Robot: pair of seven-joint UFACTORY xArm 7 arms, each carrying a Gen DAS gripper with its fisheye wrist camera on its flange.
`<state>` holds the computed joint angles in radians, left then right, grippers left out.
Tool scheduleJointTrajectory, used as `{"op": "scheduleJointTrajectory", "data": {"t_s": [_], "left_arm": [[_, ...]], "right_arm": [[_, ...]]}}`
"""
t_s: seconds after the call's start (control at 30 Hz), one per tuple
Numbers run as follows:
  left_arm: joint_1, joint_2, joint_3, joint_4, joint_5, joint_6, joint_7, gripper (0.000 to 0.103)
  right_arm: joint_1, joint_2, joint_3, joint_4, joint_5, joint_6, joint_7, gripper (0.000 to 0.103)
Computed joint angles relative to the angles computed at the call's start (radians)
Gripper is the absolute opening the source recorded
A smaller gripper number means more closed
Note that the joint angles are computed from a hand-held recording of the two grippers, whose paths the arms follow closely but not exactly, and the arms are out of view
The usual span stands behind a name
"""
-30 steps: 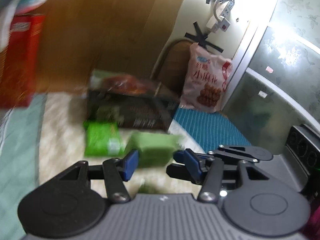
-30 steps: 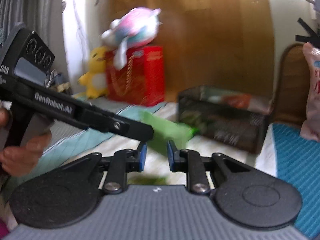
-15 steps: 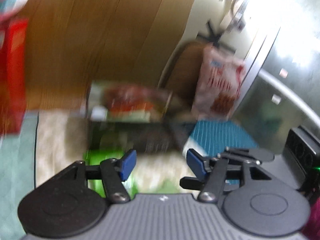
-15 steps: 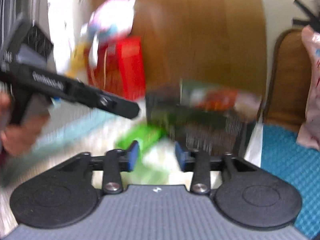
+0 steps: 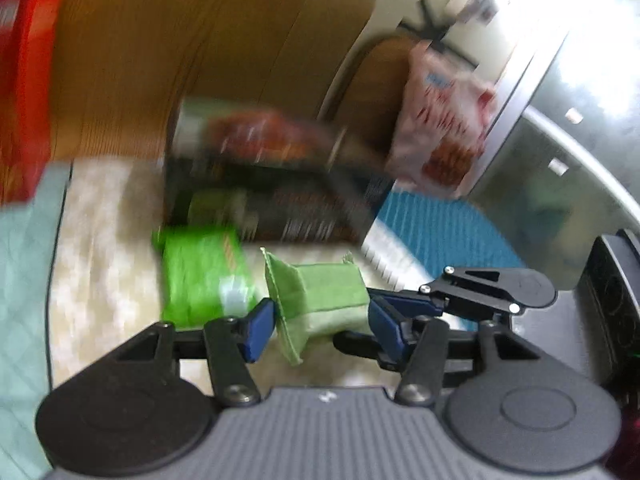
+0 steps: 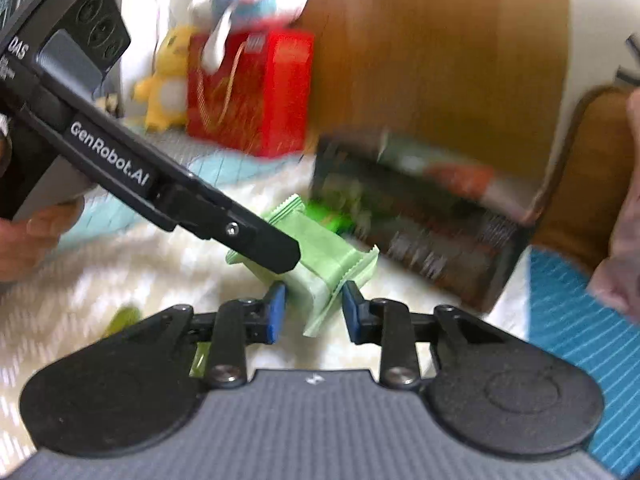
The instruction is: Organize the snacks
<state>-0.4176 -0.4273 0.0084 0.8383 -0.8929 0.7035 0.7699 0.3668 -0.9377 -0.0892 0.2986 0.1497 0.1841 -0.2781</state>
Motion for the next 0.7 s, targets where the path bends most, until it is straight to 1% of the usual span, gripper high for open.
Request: {"op": "scheduleJointTrajectory", "data": {"t_s": [0.07,0.17,0.23,0.27,0.3,0.33,0.37,0.4,0.43,0.47,0.5,0.53,0.57,0.6,0.63,0.67,0.7], "left_arm": [[-0.018,0.018,-0.005,0.039,-0.032,-0.046,0.040,0.054],[-0.045,0.089,-0.015,0.121,-0.101,-0.133,0.101,0.057],[-0.049,0.169,-0.038,0.193,-0.131,-0.200,0.113,0.058],[-0.045,0.202,-0.049,0.218,-0.138,-0.230,0.117,0.060],[-0.038,0.245,-0.069,0.248,-0.124,-0.273,0.101,0.062],[-0.025,0.274,-0.092,0.264,-0.084,-0.311,0.058,0.068],[-0.022,0.302,-0.104,0.274,-0.010,-0.355,-0.016,0.069],[0.022,0.317,-0.149,0.274,0.022,-0.387,-0.056,0.069],[0.028,0.314,-0.151,0.265,0.012,-0.397,-0.062,0.069],[-0.005,0.297,-0.113,0.251,-0.040,-0.391,-0.027,0.069],[-0.028,0.272,-0.082,0.232,-0.134,-0.378,0.049,0.069],[-0.023,0.237,-0.071,0.202,-0.210,-0.364,0.116,0.073],[-0.026,0.200,-0.060,0.165,-0.259,-0.362,0.160,0.077],[-0.030,0.162,-0.048,0.124,-0.302,-0.362,0.202,0.078],[-0.030,0.131,-0.036,0.089,-0.324,-0.356,0.226,0.078],[-0.026,0.103,-0.027,0.056,-0.330,-0.346,0.232,0.078],[-0.015,0.077,-0.019,0.024,-0.314,-0.329,0.216,0.078]], "right_arm": [[-0.015,0.048,-0.010,0.034,-0.006,-0.064,-0.006,0.033],[-0.031,0.173,-0.025,0.104,-0.018,-0.180,-0.004,0.034],[-0.024,0.265,-0.051,0.160,-0.020,-0.225,0.004,0.034],[-0.018,0.312,-0.066,0.189,-0.018,-0.241,0.011,0.036],[-0.039,0.357,-0.055,0.210,-0.016,-0.268,0.030,0.038],[-0.097,0.392,-0.006,0.224,-0.015,-0.288,0.066,0.040],[-0.138,0.406,0.024,0.231,-0.020,-0.292,0.102,0.041],[-0.137,0.401,0.023,0.229,-0.015,-0.289,0.121,0.040],[-0.094,0.381,-0.013,0.212,-0.014,-0.309,0.130,0.040],[-0.046,0.338,-0.053,0.175,-0.018,-0.338,0.133,0.040],[-0.009,0.309,-0.076,0.145,-0.030,-0.371,0.135,0.041],[0.017,0.276,-0.094,0.116,-0.049,-0.380,0.135,0.042],[0.046,0.237,-0.113,0.091,-0.065,-0.358,0.136,0.045],[0.073,0.212,-0.131,0.079,-0.073,-0.326,0.137,0.046],[0.104,0.183,-0.149,0.067,-0.076,-0.273,0.135,0.046],[0.119,0.170,-0.155,0.063,-0.071,-0.233,0.131,0.046],[0.128,0.169,-0.151,0.063,-0.060,-0.197,0.132,0.047]]}}
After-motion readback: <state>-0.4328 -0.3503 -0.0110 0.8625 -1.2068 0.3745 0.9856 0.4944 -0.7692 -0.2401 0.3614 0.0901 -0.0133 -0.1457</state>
